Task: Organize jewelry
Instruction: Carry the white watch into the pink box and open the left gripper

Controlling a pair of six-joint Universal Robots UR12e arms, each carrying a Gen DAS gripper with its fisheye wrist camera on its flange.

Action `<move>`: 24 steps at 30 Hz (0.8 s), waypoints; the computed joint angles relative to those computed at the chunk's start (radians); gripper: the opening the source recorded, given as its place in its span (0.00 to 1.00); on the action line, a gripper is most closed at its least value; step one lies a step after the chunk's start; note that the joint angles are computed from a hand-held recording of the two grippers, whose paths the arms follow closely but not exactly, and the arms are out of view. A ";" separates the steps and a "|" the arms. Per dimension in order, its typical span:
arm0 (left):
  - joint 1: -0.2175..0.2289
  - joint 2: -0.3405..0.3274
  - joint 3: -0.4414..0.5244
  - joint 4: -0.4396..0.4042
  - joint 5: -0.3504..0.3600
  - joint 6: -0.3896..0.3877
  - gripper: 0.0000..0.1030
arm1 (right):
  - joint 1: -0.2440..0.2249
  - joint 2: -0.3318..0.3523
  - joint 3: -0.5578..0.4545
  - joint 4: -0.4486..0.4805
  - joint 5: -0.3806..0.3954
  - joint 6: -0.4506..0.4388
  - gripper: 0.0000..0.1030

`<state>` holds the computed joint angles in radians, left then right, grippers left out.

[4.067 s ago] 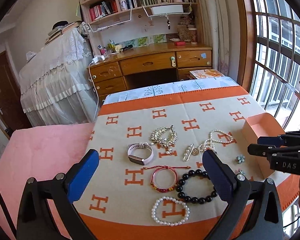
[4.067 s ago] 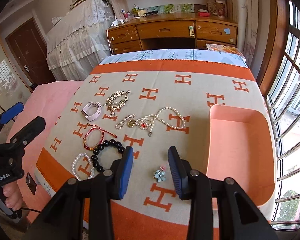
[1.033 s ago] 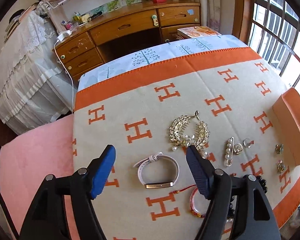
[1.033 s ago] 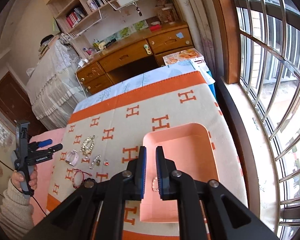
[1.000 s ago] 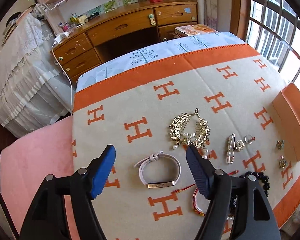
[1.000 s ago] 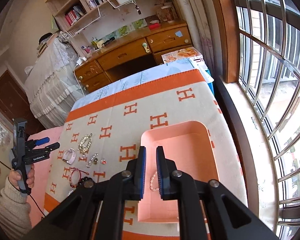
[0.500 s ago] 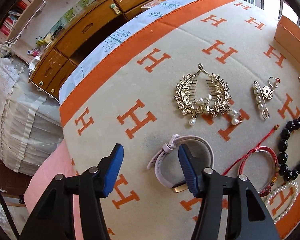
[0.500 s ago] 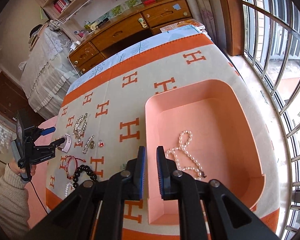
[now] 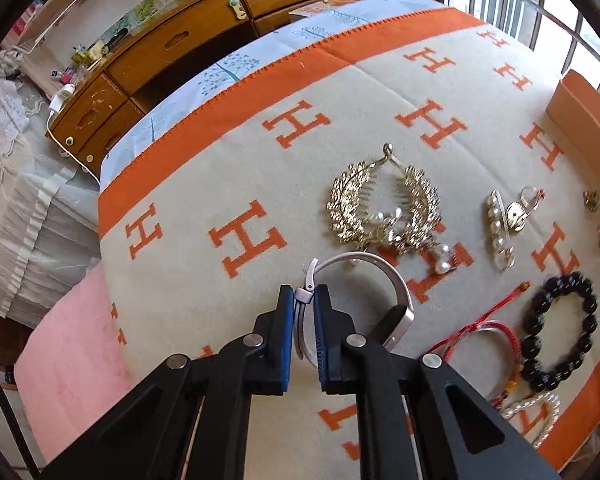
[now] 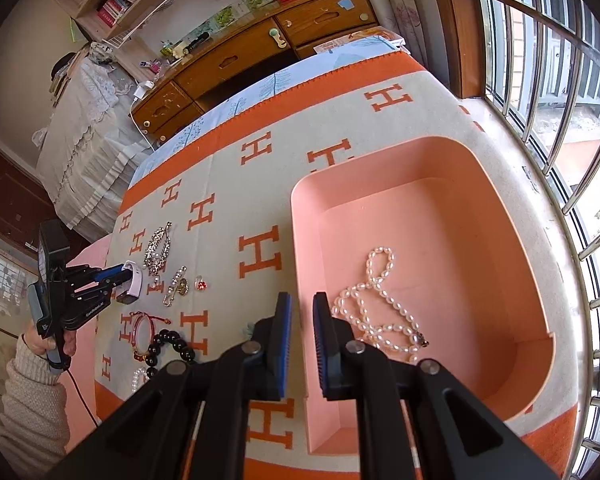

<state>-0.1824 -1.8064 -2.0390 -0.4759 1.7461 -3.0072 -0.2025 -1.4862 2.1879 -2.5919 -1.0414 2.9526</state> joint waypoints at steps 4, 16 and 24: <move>-0.039 0.032 0.017 0.007 0.000 -0.054 0.07 | -0.010 -0.011 0.012 -0.017 0.012 -0.002 0.11; -0.206 -0.030 0.185 0.091 -0.127 -0.144 0.07 | -0.099 -0.084 0.093 -0.142 0.052 -0.015 0.11; -0.283 -0.218 0.382 -0.032 -0.215 -0.184 0.07 | -0.156 -0.118 0.146 -0.142 0.076 -0.074 0.11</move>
<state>-0.4656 -2.0245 -1.6574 -0.5076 1.5312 -3.1916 -0.3583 -1.6038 2.3343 -2.7340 -0.9651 2.8785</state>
